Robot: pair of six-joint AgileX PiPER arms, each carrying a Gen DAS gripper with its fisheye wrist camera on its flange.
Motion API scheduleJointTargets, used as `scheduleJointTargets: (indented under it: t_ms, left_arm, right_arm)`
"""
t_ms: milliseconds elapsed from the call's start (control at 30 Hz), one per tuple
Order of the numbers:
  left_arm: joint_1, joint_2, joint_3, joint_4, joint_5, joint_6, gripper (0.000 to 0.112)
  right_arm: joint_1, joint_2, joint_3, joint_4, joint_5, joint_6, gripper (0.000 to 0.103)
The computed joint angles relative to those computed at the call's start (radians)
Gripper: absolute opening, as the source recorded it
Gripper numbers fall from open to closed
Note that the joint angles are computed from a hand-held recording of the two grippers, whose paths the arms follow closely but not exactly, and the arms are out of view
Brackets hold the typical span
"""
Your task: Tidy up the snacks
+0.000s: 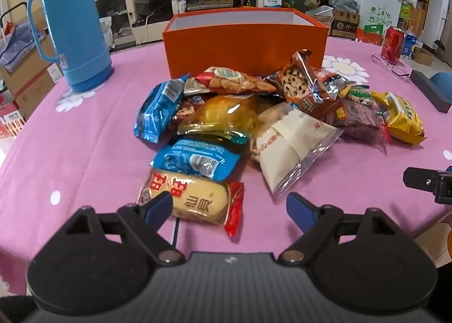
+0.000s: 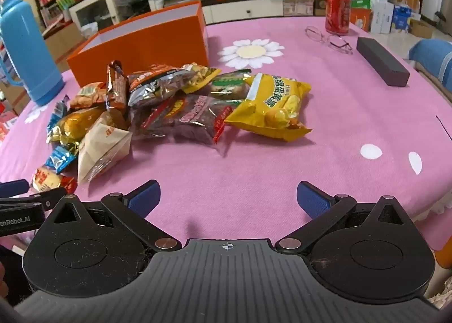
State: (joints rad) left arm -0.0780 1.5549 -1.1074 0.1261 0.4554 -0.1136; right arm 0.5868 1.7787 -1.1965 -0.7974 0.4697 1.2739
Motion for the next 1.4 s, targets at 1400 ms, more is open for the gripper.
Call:
scheduleJointTargets:
  t_ms: [1400]
  left_arm:
    - [-0.002,0.019,-0.012,0.011,0.018,-0.019,0.088]
  right_arm:
    - [-0.014,0.031,-0.012,0.032,-0.027,-0.034,0.093]
